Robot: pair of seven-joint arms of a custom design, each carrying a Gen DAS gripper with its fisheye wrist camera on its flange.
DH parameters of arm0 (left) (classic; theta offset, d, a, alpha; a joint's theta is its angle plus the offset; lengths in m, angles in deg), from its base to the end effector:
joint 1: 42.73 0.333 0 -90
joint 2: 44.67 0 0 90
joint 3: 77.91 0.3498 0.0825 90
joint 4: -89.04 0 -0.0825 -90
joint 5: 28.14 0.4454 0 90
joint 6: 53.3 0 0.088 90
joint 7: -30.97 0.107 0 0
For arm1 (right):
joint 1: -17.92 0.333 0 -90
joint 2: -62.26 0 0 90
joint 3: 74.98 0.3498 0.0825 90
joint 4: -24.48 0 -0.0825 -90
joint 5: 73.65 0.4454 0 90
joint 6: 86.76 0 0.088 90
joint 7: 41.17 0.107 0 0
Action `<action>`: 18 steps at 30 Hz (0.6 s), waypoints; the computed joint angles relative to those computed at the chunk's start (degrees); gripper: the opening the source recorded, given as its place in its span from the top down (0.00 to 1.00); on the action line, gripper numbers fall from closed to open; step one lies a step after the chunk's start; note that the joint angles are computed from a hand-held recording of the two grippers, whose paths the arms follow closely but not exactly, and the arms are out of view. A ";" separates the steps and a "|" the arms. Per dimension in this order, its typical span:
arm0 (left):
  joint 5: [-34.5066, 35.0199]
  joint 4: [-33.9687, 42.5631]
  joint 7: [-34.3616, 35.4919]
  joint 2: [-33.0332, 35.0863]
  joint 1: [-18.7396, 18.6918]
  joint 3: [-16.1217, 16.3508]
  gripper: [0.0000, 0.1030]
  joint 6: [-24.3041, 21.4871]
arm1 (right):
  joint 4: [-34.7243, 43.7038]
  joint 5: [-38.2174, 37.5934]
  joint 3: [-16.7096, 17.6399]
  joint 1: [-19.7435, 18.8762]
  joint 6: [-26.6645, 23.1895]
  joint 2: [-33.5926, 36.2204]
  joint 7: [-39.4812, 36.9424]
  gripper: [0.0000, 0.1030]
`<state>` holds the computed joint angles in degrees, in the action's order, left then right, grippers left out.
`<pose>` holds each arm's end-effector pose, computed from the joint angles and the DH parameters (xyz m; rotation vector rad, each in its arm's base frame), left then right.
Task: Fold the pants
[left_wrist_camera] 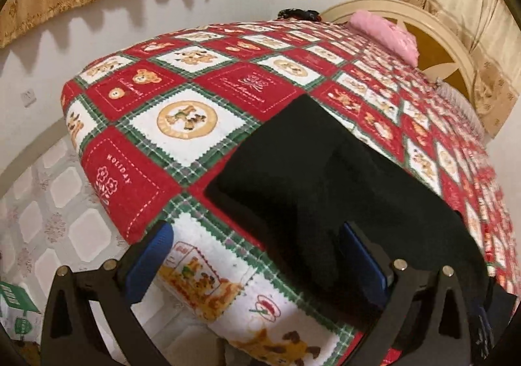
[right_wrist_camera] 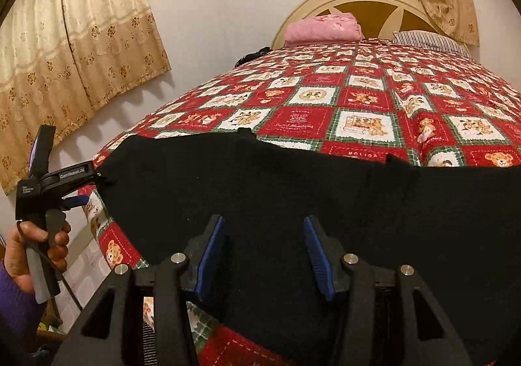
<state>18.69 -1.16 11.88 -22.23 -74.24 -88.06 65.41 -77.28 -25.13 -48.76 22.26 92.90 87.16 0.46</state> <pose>0.6020 -0.4613 0.4488 -2.3866 0.9283 -0.5784 0.6954 0.2830 0.4141 -1.8238 1.2128 -0.4064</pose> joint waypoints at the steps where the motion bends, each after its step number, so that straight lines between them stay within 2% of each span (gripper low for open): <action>1: -0.32 0.94 0.91 0.59 -0.07 -0.03 0.01 -1.18 | -0.05 0.13 0.20 -0.21 -0.06 -0.01 -0.06 0.49; 3: -0.38 2.97 2.68 1.88 -0.55 0.09 0.04 -3.62 | -0.32 0.67 0.90 -0.71 0.16 -0.07 -0.43 0.49; 9: -0.05 4.82 3.74 3.05 -1.32 0.69 0.12 -5.60 | -0.97 2.83 3.27 -2.74 0.74 -0.25 -2.43 0.49; 12: 0.75 5.58 4.19 3.65 -1.76 0.98 0.20 -6.06 | -1.14 3.90 4.18 -3.43 1.06 -0.23 -3.52 0.49; 16: 1.62 6.96 4.83 4.60 -2.29 1.35 0.33 -6.66 | -1.24 5.57 5.57 -4.63 1.22 -0.27 -5.10 0.49; 18: 2.28 7.08 4.94 4.69 -2.48 1.56 0.45 -6.11 | -1.32 6.66 6.09 -5.12 1.20 -0.40 -5.96 0.49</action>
<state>20.96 5.92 16.82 -17.55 -76.72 -86.50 59.30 -78.60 -18.46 -42.67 17.14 94.10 86.76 -5.50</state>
